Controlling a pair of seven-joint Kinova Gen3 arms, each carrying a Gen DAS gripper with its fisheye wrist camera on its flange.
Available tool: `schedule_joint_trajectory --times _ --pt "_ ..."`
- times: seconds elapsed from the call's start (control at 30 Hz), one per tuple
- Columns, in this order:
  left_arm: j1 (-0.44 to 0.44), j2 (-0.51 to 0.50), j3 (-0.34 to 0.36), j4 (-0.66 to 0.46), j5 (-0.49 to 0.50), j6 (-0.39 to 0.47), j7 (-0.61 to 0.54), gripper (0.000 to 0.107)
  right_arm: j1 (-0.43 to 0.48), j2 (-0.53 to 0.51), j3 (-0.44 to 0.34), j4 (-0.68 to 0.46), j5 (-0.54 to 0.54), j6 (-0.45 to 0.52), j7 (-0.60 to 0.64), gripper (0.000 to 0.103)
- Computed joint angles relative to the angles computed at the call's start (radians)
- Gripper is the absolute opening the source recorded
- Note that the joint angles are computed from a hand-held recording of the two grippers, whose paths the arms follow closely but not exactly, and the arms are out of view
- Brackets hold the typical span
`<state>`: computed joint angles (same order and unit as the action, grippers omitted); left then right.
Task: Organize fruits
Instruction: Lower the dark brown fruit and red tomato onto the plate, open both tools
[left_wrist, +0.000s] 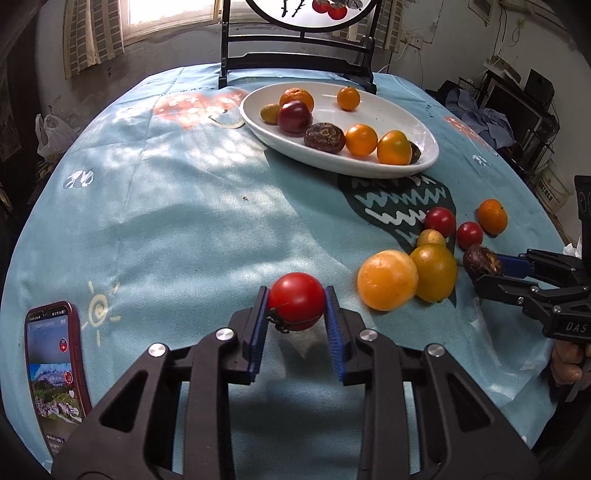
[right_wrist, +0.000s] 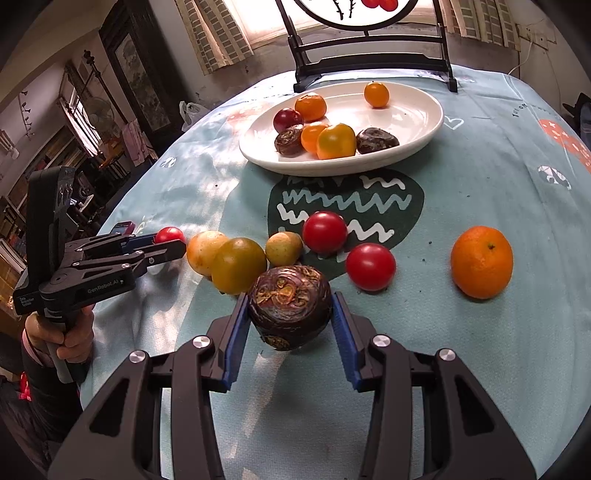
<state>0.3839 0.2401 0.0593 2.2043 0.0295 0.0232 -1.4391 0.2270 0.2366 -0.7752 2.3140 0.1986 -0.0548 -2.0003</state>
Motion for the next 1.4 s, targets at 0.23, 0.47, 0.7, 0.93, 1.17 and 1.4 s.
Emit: schedule_joint_trajectory --times 0.23,0.47,0.7,0.93,1.17,1.4 --pt "0.033 -0.005 0.005 -0.096 0.034 0.0 0.043 0.029 0.123 0.013 -0.116 0.026 0.137 -0.07 -0.091 0.045" --pt "0.23 0.076 -0.197 -0.28 0.008 0.084 0.174 0.03 -0.106 -0.073 0.157 0.085 0.079 -0.25 -0.078 0.045" --pt "0.284 0.167 -0.275 -0.399 -0.105 0.106 0.3 0.03 -0.367 -0.05 0.481 -0.108 -0.205 -0.129 0.126 0.045" --pt "0.206 0.225 -0.216 -0.465 -0.145 0.178 0.334 0.03 -0.64 0.095 0.798 -0.292 -0.405 -0.018 0.25 0.045" --pt "0.373 0.242 -0.396 -0.466 -0.199 0.184 0.418 0.052 -0.632 0.126 0.794 -0.34 -0.346 0.036 0.198 0.05" --pt "0.684 0.206 -0.72 -0.348 -0.43 0.094 0.679 0.093 -0.688 -0.005 0.843 -0.163 -0.339 -0.118 0.24 0.05"
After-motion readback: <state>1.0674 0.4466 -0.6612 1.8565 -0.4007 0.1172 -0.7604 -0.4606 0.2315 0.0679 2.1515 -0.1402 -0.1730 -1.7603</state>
